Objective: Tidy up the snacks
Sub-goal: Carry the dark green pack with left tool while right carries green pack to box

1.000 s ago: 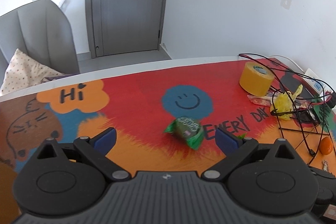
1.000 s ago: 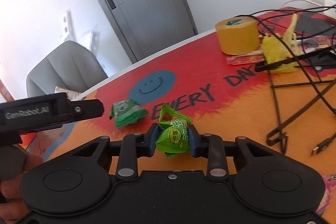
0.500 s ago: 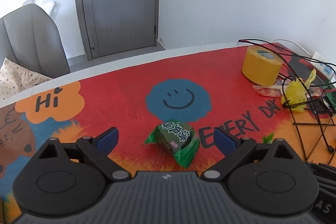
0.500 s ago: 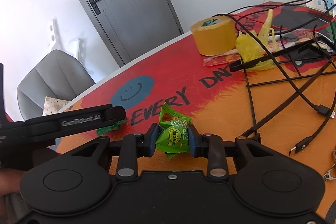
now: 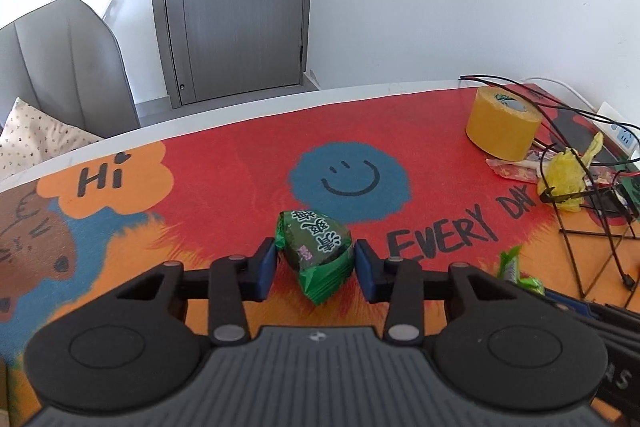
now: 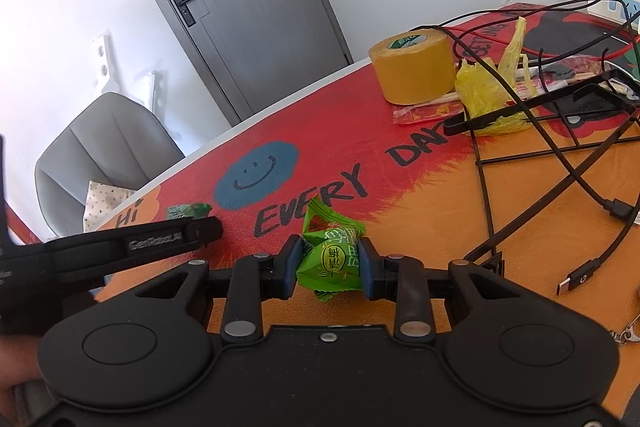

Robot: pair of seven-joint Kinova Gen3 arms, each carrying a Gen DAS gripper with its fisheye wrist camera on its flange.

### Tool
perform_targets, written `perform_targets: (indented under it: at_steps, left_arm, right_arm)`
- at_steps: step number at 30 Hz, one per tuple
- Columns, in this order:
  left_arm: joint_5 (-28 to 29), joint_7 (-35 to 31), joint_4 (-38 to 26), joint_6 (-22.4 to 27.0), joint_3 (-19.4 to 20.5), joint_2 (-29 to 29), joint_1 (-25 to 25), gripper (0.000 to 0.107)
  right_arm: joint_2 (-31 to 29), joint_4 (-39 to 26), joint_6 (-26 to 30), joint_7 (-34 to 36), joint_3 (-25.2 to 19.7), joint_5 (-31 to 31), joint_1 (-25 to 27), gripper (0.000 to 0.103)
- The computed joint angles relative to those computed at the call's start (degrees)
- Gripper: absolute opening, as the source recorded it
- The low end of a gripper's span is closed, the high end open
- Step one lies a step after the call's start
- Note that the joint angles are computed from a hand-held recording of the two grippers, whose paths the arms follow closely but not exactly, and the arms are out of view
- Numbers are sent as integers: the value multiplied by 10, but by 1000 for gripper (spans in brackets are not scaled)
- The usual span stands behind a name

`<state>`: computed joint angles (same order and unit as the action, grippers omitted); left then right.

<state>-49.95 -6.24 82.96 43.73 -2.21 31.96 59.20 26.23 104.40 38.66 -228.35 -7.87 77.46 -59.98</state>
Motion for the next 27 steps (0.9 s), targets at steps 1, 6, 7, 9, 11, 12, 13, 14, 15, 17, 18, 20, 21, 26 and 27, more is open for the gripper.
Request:
perform_targets:
  at_steps: [1, 6, 7, 9, 11, 12, 13, 14, 15, 17, 18, 20, 21, 26, 27]
  left_arm:
    - [-2, 4, 5, 2, -1, -4, 3, 40]
    - [-18, 36, 34, 20, 3, -29, 17, 39]
    - [-22, 44, 41, 23, 6, -36, 18, 39]
    - [-32, 60, 56, 32, 13, -49, 21, 39]
    - [-43, 75, 71, 41, 23, -62, 22, 39]
    - [-49, 85, 81, 44, 28, -70, 22, 39]
    - [-54, 92, 88, 49, 34, -78, 21, 39]
    - [-57, 96, 94, 56, 41, -84, 20, 39]
    - [-61, 101, 100, 63, 48, -90, 18, 39]
    - [-67, 113, 112, 73, 62, -104, 15, 38]
    - [-71, 121, 119, 78, 68, -110, 13, 38]
    - [-84, 136, 133, 89, 80, -124, 12, 38]
    - [-90, 145, 139, 95, 86, -131, 12, 38]
    - [-99, 180, 168, 117, 121, -170, -2, 38]
    - [-97, 188, 173, 121, 128, -179, -6, 38]
  right_arm:
    - [0, 1, -2, -2, 0, 3, 0, 31]
    - [-2, 7, 6, -14, -4, 25, -4, 31]
    - [-1, 6, 9, -14, -6, 24, -4, 31]
    - [1, 0, 17, -4, -10, 12, -5, 31]
    - [1, -3, 18, -9, -11, 9, -10, 31]
    - [0, -4, 19, -14, -11, 12, -14, 31]
    - [0, -7, 22, -15, -12, 11, -18, 31]
    - [1, -12, 27, -11, -14, 9, -23, 31]
    - [1, -15, 35, -8, -14, 10, -30, 31]
    - [2, -25, 53, 2, -16, 6, -43, 31]
    - [2, -28, 58, 3, -17, 5, -48, 31]
    - [2, -32, 65, 0, -18, 6, -56, 31]
    - [3, -34, 68, 0, -18, 5, -60, 31]
    - [6, -51, 82, 6, -22, 8, -78, 31]
    - [6, -56, 85, 10, -22, 7, -81, 31]
